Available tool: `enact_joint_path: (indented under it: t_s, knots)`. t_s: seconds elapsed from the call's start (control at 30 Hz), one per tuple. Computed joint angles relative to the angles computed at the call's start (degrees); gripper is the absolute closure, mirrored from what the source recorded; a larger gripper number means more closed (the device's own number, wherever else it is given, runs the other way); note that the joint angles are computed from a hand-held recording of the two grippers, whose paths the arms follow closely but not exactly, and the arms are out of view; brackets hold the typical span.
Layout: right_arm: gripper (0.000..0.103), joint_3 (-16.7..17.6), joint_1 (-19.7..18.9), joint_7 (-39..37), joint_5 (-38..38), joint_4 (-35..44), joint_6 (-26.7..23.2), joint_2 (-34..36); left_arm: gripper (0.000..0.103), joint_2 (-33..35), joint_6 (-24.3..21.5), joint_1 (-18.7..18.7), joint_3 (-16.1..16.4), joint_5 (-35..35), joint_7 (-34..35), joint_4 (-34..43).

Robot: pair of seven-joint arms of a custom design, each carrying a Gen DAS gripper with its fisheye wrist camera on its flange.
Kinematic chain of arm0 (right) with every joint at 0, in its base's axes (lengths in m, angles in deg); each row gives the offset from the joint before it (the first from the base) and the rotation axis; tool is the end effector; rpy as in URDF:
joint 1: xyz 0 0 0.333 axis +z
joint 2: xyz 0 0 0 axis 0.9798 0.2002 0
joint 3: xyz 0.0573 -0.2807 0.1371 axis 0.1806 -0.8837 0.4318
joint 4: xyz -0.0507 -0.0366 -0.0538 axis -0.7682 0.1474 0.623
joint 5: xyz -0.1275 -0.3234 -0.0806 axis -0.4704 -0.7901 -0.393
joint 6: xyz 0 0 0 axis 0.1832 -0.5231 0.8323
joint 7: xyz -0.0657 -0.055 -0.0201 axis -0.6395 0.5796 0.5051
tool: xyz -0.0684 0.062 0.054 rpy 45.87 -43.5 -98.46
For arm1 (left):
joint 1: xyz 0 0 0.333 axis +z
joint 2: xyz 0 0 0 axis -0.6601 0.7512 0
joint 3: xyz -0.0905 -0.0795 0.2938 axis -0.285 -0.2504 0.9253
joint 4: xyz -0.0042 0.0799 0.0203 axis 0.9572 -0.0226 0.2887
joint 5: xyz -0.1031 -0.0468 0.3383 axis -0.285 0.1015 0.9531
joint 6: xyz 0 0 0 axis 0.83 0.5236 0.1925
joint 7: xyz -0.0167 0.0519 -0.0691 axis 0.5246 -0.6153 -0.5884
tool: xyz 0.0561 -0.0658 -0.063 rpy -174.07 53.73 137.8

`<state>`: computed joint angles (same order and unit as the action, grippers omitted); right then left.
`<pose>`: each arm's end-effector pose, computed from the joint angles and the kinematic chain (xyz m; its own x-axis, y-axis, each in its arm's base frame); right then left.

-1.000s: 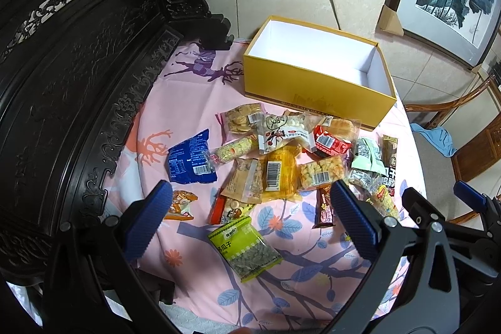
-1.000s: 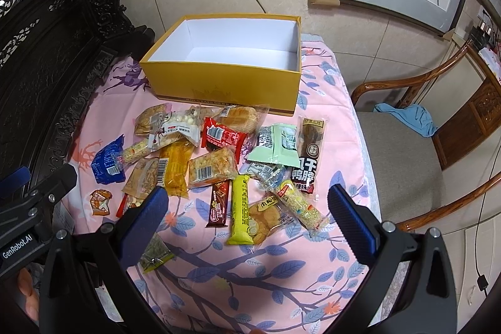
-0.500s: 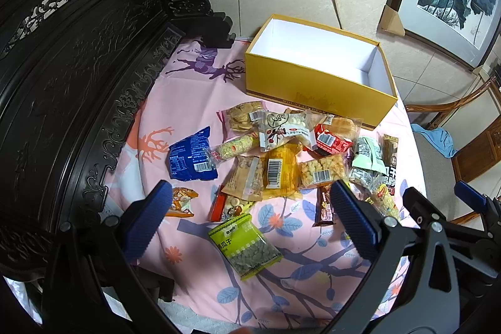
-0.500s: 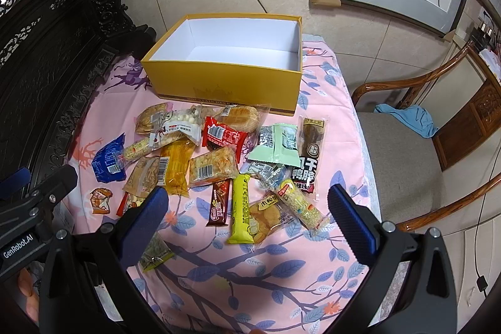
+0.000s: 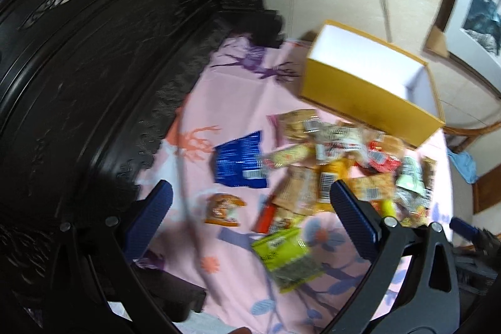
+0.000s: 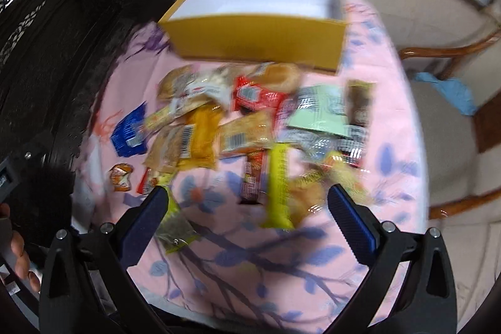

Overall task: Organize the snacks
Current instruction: 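Grasp the blue snack bag with the left tool while the right tool grasps a cracker pack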

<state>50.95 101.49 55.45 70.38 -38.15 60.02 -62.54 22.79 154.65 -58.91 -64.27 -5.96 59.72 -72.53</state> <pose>0.4977 0.2883 0.5872 -0.0003 -0.9772 -0.2122 -0.9231 0.0818 -0.3757 0.4867 -0.2753 0.6520 0.1757 -0.9828 -0.0562 -0.8234 -0.1155 -0.5555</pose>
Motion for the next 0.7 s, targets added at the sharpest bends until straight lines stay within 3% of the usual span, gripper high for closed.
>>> enact_joint_path:
  t_s: [0.1,0.23,0.43,0.5,0.57,0.7]
  knots:
    - [0.001,-0.3,0.8,-1.0,-5.6,6.5,-1.8,8.3,0.002,-1.1,-0.3,1.1,0.8,-0.8,-0.3,-1.8]
    - [0.002,-1.4,2.0,-3.4,-6.2,13.8,-7.3,16.9,0.002,-2.7,0.1,2.3,1.0,-1.7,0.2,-4.2]
    - [0.01,-3.2,6.3,-5.2,-12.0,20.1,-9.4,23.7,0.002,-3.4,0.5,3.6,1.1,-3.9,1.3,-5.8]
    - [0.013,-3.5,6.2,-5.4,-11.9,18.8,-6.5,24.2,0.002,-3.3,0.6,3.9,1.2,-4.3,1.4,-6.1]
    - [0.023,-3.6,5.3,-3.4,-10.4,13.0,1.1,21.5,0.002,-2.7,0.4,4.1,1.1,-3.6,0.7,-6.2]
    - [0.024,-2.2,3.4,-5.4,-6.1,6.9,3.7,16.8,0.002,1.2,-1.5,3.9,1.3,-3.4,-1.0,-4.6]
